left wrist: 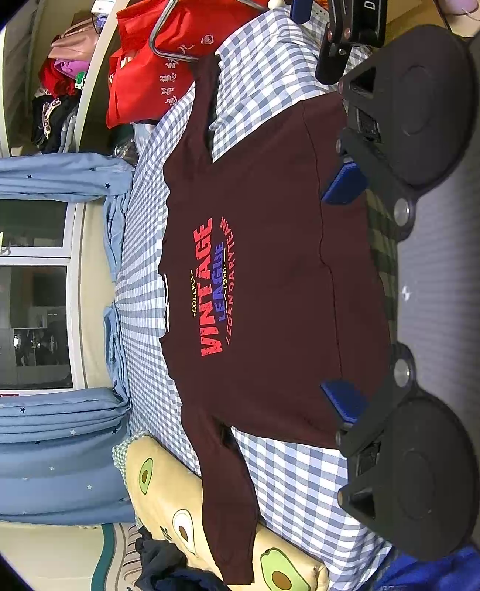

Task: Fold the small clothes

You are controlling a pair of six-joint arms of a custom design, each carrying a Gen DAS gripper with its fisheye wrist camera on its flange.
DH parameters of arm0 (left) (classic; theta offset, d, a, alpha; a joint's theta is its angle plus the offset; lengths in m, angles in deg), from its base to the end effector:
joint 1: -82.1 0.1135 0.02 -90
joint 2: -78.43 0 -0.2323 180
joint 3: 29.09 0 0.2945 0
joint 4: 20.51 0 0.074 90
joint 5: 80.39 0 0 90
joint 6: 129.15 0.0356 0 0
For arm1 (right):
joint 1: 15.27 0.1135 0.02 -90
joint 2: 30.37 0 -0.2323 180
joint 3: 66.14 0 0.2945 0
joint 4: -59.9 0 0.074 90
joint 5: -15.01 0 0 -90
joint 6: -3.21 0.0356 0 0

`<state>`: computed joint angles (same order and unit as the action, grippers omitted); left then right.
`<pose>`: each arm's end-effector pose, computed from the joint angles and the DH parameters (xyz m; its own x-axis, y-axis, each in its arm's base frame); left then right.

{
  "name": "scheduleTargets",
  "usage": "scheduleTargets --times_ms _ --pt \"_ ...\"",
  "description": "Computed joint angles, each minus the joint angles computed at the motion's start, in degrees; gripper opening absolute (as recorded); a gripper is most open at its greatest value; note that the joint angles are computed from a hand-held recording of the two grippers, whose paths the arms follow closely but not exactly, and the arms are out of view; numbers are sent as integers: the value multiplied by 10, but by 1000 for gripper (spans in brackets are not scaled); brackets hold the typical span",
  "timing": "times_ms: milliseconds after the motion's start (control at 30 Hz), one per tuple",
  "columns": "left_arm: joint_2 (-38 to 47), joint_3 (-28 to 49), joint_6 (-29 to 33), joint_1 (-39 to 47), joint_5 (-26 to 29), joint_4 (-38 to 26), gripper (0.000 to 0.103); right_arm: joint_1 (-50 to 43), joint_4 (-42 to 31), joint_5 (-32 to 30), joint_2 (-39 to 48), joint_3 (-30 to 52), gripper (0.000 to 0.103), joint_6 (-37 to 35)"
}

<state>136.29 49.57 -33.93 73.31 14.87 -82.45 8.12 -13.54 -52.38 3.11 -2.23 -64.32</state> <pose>0.2507 -0.0421 0.3428 -0.6274 0.1887 -0.7555 0.2786 0.9604 0.0085 0.1507 0.0503 0.3179 -0.6200 0.1162 -0.7760 0.1391 0.9896 0.0371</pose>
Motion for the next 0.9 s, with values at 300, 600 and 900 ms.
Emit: scheduleTargets --times_ms 300,600,900 --pt "3 0 1 2 0 2 102 -5 3 -4 3 0 102 -2" --pt "8 -4 4 -2 -10 12 102 -39 26 -14 12 1 103 -22" --pt "20 1 4 -2 -12 20 102 -62 34 -22 21 6 102 -34"
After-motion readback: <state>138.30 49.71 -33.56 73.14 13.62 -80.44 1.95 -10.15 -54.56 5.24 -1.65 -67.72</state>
